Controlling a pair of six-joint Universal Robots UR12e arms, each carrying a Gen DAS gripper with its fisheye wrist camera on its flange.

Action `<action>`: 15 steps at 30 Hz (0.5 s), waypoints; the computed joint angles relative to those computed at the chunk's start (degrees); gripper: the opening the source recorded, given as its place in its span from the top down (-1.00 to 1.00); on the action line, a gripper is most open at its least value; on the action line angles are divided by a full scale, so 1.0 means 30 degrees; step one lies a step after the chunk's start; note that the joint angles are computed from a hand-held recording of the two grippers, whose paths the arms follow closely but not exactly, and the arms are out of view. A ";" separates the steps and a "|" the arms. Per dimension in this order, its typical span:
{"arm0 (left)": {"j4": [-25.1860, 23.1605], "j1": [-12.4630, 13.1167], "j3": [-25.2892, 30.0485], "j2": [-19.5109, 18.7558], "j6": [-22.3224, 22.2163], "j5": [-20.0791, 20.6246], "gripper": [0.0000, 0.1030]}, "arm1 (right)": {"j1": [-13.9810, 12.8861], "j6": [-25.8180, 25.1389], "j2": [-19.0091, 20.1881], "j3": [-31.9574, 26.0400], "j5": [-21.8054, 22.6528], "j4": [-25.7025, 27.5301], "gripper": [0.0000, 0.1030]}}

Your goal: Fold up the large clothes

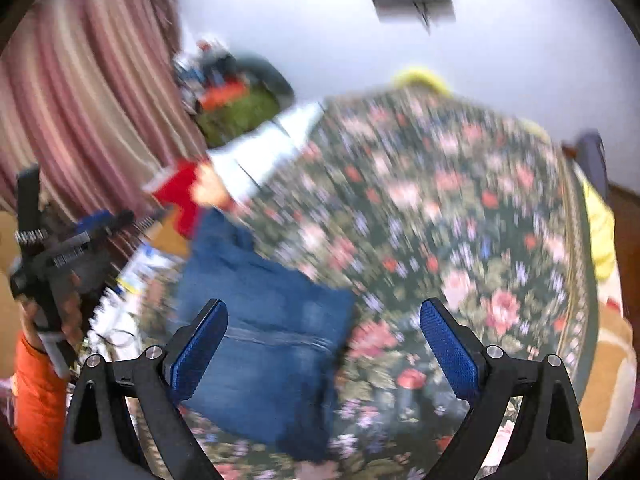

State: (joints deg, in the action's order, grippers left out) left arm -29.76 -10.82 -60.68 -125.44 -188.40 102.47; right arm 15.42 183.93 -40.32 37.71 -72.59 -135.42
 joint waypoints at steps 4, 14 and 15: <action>0.3238 -0.0564 -0.2673 0.1854 0.0114 0.0699 -0.88 | 0.0229 -0.0062 -0.1886 0.2874 0.0361 -0.4243 -0.88; 0.9474 -0.2282 -0.6542 0.4202 0.0877 0.3770 -0.88 | 0.0932 -0.0112 -0.5420 0.8694 -0.0443 -1.2393 -0.88; 0.9776 -0.2424 -0.6700 0.4271 0.0917 0.4005 -0.88 | 0.1033 -0.0177 -0.5655 0.9084 -0.0611 -1.2841 -0.88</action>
State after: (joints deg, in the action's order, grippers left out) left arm -0.43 -18.09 -80.78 -112.62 -185.65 114.49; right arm 18.52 183.40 -57.29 64.96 -74.42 -173.94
